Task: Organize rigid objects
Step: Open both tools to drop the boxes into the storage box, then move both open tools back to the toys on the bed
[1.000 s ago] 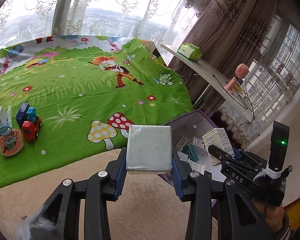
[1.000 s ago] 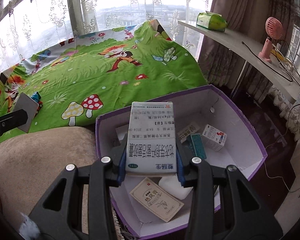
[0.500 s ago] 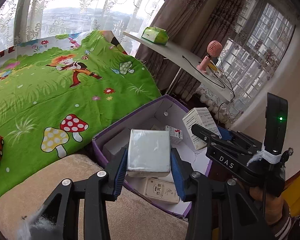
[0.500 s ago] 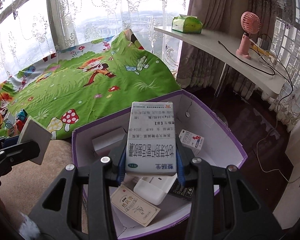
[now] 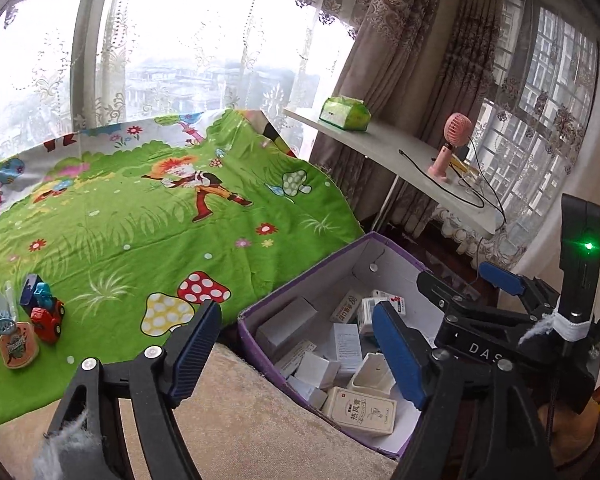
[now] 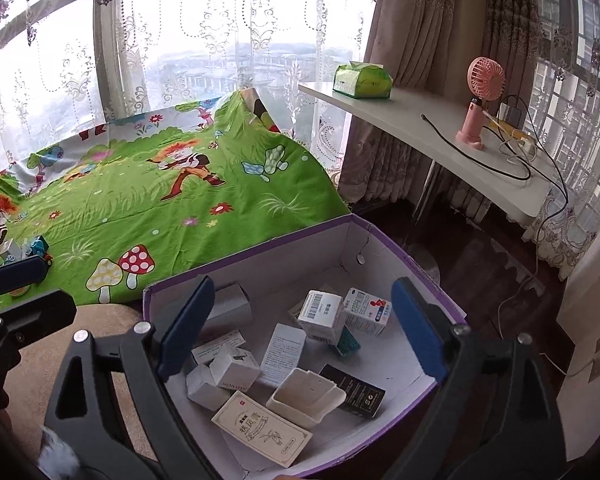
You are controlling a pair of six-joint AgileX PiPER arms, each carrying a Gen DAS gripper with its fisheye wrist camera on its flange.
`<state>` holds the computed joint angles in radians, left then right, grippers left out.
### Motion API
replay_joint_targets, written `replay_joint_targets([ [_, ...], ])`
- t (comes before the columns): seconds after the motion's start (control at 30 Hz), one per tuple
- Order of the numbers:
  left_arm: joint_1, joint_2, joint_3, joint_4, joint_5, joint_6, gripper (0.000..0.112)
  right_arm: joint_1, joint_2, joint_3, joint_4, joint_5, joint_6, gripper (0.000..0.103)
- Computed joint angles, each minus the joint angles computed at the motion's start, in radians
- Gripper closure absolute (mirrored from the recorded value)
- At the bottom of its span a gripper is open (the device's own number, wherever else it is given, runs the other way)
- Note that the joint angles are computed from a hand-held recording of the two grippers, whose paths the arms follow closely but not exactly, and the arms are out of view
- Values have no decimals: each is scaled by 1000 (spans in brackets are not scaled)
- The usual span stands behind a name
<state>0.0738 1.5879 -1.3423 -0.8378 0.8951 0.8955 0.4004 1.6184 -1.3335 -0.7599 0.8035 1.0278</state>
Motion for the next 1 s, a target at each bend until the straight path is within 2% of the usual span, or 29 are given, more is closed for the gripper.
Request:
replay_joint_targets([
  [0.17, 32, -19, 16, -22, -31, 92, 33, 35, 5, -23, -45, 31, 30, 3],
  [0.23, 38, -19, 6, 6, -27, 100, 33, 42, 11, -31, -42, 30, 36, 3],
  [0.33, 30, -32, 16, 63, -70, 73, 33, 52, 20, -40, -30, 24, 20, 3],
  [0.43, 61, -17, 5, 31, -21, 100, 33, 44, 31, -58, 38, 17, -37, 3],
  [0.53, 76, -5, -9, 43, -9, 70, 33, 44, 55, -95, 95, 46, -95, 3],
  [0.6, 93, 9, -21, 31, 14, 68, 33, 47, 50, -87, 106, 31, -108, 3],
  [0.67, 99, 11, -21, 40, 10, 55, 33, 44, 40, -73, 135, -4, -124, 3],
  [0.8, 119, 17, -20, 40, 8, 36, 33, 59, 58, -91, 142, 6, -140, 3],
  [1.0, 161, 52, -52, 61, 20, -25, 33, 52, 70, -92, 253, -57, -216, 3],
])
